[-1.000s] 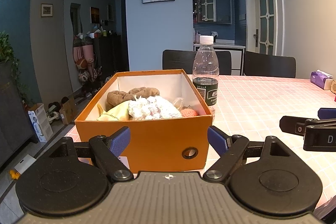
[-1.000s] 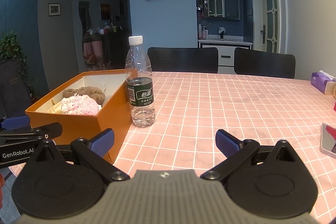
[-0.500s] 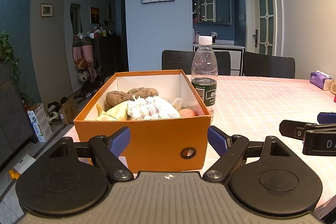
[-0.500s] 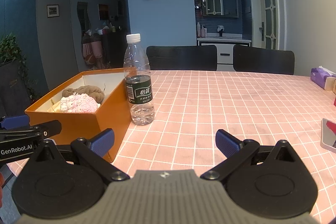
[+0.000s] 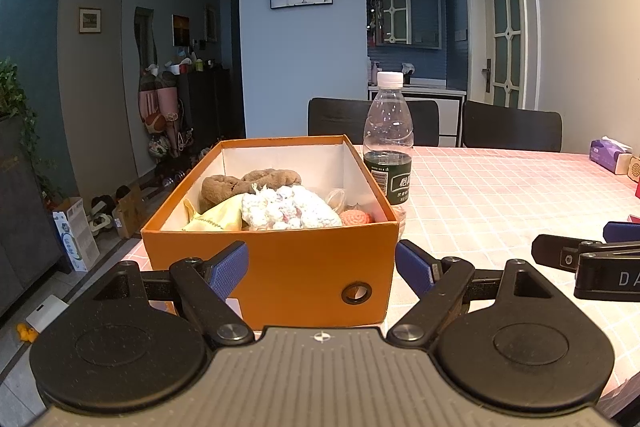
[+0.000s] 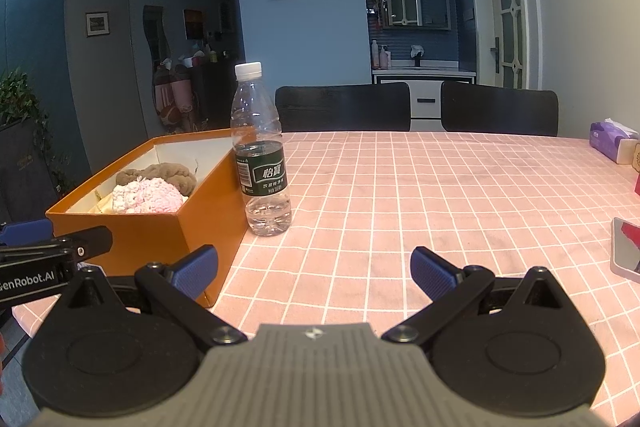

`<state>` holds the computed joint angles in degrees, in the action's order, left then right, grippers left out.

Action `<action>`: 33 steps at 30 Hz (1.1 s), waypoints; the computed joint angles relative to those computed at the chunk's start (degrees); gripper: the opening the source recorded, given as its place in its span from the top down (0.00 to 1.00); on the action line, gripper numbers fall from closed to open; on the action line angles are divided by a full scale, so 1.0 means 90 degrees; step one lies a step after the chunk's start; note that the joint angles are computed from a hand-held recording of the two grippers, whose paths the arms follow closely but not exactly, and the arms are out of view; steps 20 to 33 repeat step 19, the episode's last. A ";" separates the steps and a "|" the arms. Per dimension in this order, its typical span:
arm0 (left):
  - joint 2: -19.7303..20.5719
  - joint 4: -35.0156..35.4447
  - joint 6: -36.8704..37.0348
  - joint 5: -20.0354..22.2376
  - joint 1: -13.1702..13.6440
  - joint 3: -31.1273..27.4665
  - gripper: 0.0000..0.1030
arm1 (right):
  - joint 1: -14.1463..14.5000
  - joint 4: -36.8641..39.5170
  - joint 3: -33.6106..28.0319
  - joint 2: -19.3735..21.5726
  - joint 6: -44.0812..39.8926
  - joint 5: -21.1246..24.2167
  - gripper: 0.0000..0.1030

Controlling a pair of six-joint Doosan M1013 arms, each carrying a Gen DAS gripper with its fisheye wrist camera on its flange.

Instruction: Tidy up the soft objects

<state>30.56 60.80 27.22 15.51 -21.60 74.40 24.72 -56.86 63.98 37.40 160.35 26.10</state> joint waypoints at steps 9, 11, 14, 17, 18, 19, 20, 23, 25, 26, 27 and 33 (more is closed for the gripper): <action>-0.0002 -0.0005 -0.0011 -0.0003 0.0001 0.0004 0.06 | 0.0006 0.0003 0.0007 0.0002 -0.0014 -0.0008 0.03; -0.0003 -0.0012 -0.0003 -0.0009 0.0003 0.0006 0.06 | 0.0008 0.0017 0.0005 0.0003 -0.0024 0.0005 0.03; -0.0006 -0.0010 -0.0006 -0.0020 0.0001 0.0010 0.06 | 0.0010 0.0036 0.0004 0.0006 -0.0036 0.0003 0.03; -0.0015 -0.0045 0.0024 -0.0039 0.0008 0.0018 0.06 | 0.0017 0.0035 0.0000 0.0014 -0.0042 0.0010 0.03; -0.0018 -0.0061 0.0033 -0.0047 0.0007 0.0022 0.06 | 0.0014 0.0046 0.0002 0.0012 -0.0049 0.0007 0.03; -0.0029 -0.0052 0.0019 -0.0061 0.0011 0.0038 0.06 | 0.0016 0.0052 0.0001 0.0013 -0.0053 0.0010 0.03; -0.0029 -0.0052 0.0019 -0.0061 0.0011 0.0038 0.06 | 0.0016 0.0052 0.0001 0.0013 -0.0053 0.0010 0.03; -0.0029 -0.0052 0.0019 -0.0061 0.0011 0.0038 0.06 | 0.0016 0.0052 0.0001 0.0013 -0.0053 0.0010 0.03; -0.0029 -0.0052 0.0019 -0.0061 0.0011 0.0038 0.06 | 0.0016 0.0052 0.0001 0.0013 -0.0053 0.0010 0.03; -0.0029 -0.0052 0.0019 -0.0061 0.0011 0.0038 0.06 | 0.0016 0.0052 0.0001 0.0013 -0.0053 0.0010 0.03; -0.0029 -0.0052 0.0019 -0.0061 0.0011 0.0038 0.06 | 0.0016 0.0052 0.0001 0.0013 -0.0053 0.0010 0.03; -0.0029 -0.0052 0.0019 -0.0061 0.0011 0.0038 0.06 | 0.0016 0.0052 0.0001 0.0013 -0.0053 0.0010 0.03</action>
